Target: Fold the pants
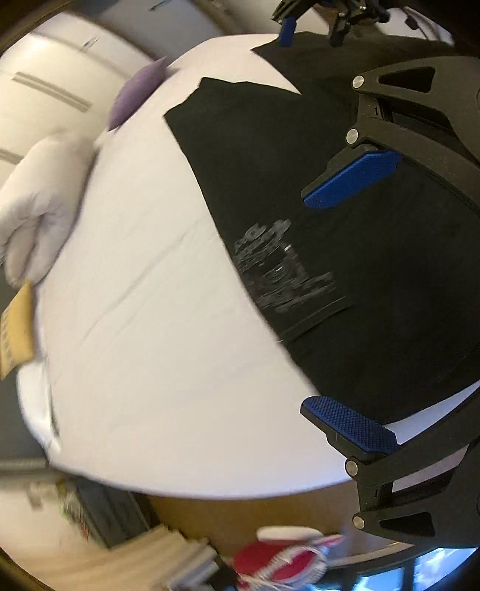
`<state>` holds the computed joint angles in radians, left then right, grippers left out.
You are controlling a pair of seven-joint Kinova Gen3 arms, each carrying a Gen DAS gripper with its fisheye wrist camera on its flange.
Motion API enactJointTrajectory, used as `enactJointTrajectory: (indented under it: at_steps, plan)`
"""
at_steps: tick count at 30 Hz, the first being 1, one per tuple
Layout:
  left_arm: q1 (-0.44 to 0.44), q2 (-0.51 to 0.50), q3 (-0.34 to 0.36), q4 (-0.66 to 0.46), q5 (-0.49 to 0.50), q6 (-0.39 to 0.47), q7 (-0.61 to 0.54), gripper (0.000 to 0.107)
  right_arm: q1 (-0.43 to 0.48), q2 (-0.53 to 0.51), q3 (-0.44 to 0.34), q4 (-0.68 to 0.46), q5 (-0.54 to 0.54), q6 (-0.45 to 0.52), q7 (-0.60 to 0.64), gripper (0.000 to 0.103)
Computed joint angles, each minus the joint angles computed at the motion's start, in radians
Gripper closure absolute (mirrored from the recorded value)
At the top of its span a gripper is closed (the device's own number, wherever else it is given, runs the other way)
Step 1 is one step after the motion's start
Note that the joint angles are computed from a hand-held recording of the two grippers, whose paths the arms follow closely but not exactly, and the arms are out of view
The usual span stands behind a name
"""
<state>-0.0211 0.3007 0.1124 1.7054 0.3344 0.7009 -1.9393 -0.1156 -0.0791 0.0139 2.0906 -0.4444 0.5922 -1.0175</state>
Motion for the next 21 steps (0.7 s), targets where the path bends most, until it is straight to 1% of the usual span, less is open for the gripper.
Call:
enactJointTrajectory:
  at_steps: [1, 3, 4, 5, 6, 8, 9, 11, 13, 15, 16, 17, 18, 19, 20, 21]
  plan:
    - [-0.016, 0.028, 0.018, -0.033, 0.003, 0.041, -0.021, 0.005, -0.001, 0.015, 0.011, -0.004, -0.027, 0.009, 0.034, 0.025]
    - [-0.027, 0.103, 0.022, -0.113, 0.003, 0.100, -0.060, 0.005, 0.008, 0.038, 0.024, -0.008, -0.084, 0.024, 0.110, 0.027]
    - [-0.012, 0.138, 0.014, -0.155, -0.020, 0.136, -0.058, 0.006, 0.014, 0.044, 0.022, -0.007, -0.098, 0.026, 0.134, 0.027]
    - [-0.001, 0.168, 0.009, -0.188, -0.043, 0.165, -0.055, 0.011, 0.020, 0.054, 0.019, -0.009, -0.106, 0.027, 0.156, 0.027]
    - [-0.003, 0.206, 0.012, -0.229, -0.055, 0.206, -0.065, 0.013, 0.026, 0.062, 0.014, -0.010, -0.113, 0.026, 0.174, 0.027]
    - [0.003, 0.256, 0.013, -0.282, -0.080, 0.251, -0.085, 0.026, 0.034, 0.086, 0.001, -0.020, -0.109, 0.021, 0.183, 0.027]
    - [0.005, 0.281, 0.014, -0.310, -0.094, 0.274, -0.100, 0.028, 0.042, 0.096, -0.003, -0.026, -0.115, 0.025, 0.192, 0.028]
    - [0.002, 0.326, 0.013, -0.363, -0.102, 0.323, -0.110, 0.038, 0.060, 0.125, -0.009, -0.046, -0.135, 0.038, 0.210, 0.028]
    - [-0.014, 0.354, 0.019, -0.395, -0.089, 0.349, -0.123, 0.042, 0.076, 0.142, -0.019, -0.061, -0.139, 0.045, 0.217, 0.029]
    - [-0.021, 0.368, 0.021, -0.414, -0.083, 0.368, -0.135, 0.063, 0.085, 0.162, -0.032, -0.083, -0.139, 0.052, 0.224, 0.033]
    - [-0.020, 0.371, 0.017, -0.421, -0.085, 0.374, -0.132, 0.088, 0.092, 0.171, -0.038, -0.093, -0.143, 0.056, 0.235, 0.034]
    - [-0.024, 0.374, 0.016, -0.427, -0.078, 0.382, -0.129, 0.090, 0.094, 0.179, -0.046, -0.103, -0.144, 0.055, 0.239, 0.034]
    - [-0.024, 0.370, 0.015, -0.421, -0.077, 0.376, -0.130, 0.092, 0.096, 0.189, -0.053, -0.115, -0.147, 0.056, 0.247, 0.037]
    - [-0.028, 0.363, 0.025, -0.407, -0.089, 0.358, -0.125, 0.095, 0.100, 0.200, -0.062, -0.130, -0.155, 0.061, 0.263, 0.039]
    - [-0.020, 0.344, 0.015, -0.379, -0.084, 0.325, -0.129, 0.097, 0.101, 0.213, -0.069, -0.144, -0.155, 0.060, 0.271, 0.041]
    - [0.001, 0.308, -0.012, -0.332, -0.070, 0.299, -0.142, 0.098, 0.098, 0.224, -0.078, -0.160, -0.150, 0.056, 0.276, 0.042]
